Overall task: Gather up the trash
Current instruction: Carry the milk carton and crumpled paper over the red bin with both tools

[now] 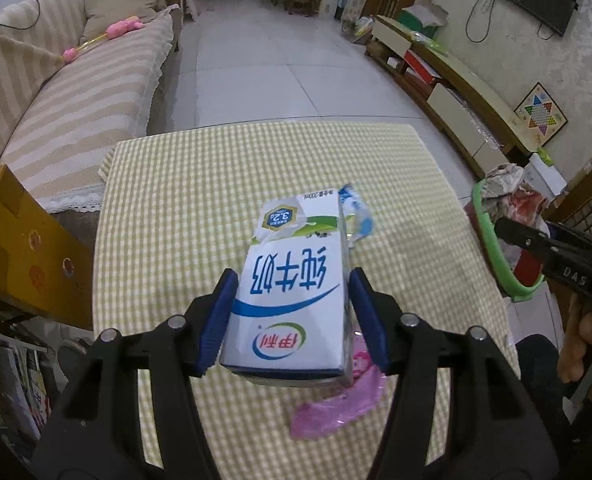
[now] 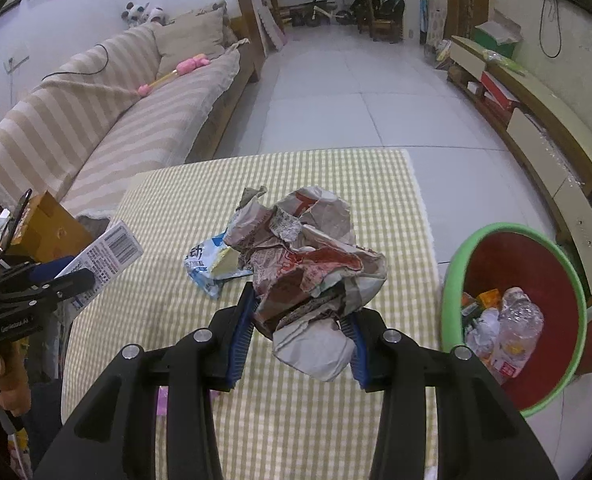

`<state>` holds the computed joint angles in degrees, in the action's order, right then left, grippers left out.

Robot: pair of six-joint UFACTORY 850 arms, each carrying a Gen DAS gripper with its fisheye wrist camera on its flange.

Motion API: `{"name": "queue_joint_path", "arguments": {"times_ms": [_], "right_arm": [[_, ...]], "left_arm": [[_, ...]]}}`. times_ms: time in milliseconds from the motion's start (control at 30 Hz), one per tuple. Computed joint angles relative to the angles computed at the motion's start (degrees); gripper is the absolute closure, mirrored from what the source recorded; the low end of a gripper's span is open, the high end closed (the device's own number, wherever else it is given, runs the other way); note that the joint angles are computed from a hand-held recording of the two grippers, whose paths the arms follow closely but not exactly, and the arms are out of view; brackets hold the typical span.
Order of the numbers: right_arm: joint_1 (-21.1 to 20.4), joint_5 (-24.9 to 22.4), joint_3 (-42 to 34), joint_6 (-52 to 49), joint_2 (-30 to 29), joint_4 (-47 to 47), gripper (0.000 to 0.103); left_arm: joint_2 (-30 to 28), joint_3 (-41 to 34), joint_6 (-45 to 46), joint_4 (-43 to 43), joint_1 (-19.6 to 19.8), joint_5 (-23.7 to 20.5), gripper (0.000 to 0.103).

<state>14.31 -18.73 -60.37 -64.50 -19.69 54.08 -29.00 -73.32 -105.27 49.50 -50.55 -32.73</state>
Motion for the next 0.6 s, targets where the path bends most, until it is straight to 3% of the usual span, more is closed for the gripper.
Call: {"name": "queue_joint_path", "arguments": {"times_ms": [600], "right_arm": [[-7.6,-2.1,1.3,-2.5,3.1,2.4,0.063]], "left_arm": [[-6.6,-11.3,4.6,-1.4,-1.7,1.0,0.048]]}}
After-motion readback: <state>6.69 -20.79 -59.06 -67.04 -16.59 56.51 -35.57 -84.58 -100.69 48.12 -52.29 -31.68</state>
